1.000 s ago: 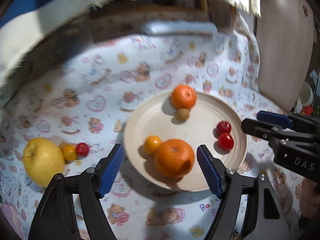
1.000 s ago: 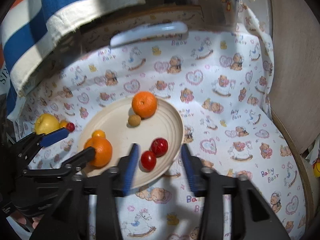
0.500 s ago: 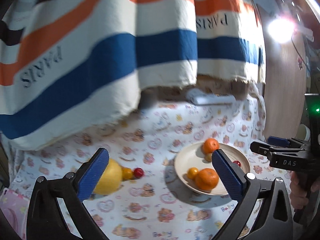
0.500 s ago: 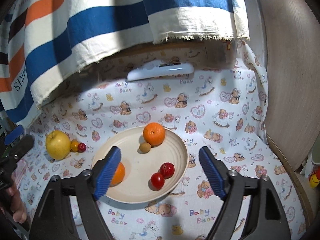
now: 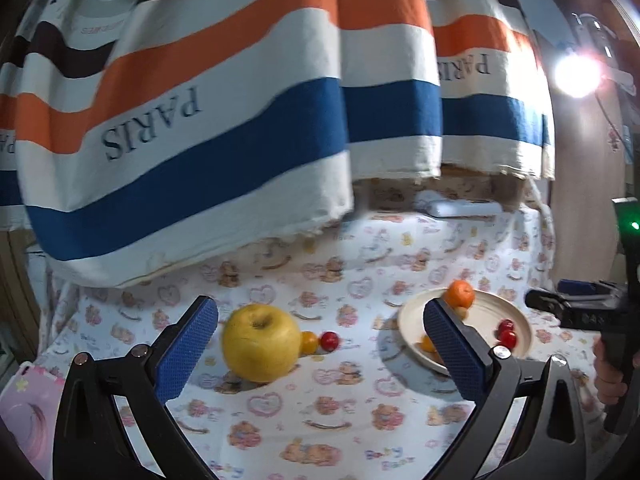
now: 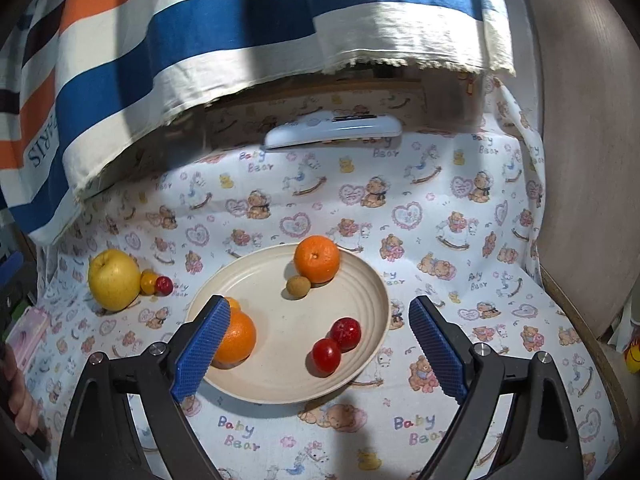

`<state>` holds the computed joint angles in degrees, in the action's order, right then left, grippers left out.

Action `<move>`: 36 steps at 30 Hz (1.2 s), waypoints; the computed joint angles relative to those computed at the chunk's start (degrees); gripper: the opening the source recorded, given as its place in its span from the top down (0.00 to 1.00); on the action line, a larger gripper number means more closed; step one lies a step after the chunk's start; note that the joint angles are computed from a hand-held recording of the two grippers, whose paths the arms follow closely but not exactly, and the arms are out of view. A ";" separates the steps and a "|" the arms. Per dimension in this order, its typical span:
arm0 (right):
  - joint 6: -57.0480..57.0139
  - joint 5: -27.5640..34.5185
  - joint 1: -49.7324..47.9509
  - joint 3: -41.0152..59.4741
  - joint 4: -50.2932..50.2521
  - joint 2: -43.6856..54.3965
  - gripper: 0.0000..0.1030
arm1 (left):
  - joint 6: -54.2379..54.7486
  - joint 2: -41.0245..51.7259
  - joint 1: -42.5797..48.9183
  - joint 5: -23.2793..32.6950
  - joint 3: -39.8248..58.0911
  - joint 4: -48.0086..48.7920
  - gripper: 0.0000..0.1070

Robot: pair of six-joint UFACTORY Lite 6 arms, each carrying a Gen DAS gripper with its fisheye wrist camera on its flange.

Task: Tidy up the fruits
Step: 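Raise both tools away from the plate toward the yellow pear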

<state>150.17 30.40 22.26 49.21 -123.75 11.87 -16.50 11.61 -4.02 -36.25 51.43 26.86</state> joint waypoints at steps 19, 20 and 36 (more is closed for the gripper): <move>-2.31 6.75 6.66 1.39 2.42 3.96 0.00 | -18.44 2.79 7.57 5.98 9.37 15.24 0.04; -4.30 6.96 7.08 2.47 4.43 4.67 0.00 | -21.47 4.02 8.16 6.77 11.11 17.97 0.04; -34.43 -6.99 9.49 32.08 32.97 18.02 0.00 | -51.71 17.96 14.19 13.81 30.49 43.08 0.04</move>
<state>115.74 23.41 31.75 81.28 -90.78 29.89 -68.21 29.57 10.17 -22.44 81.91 69.93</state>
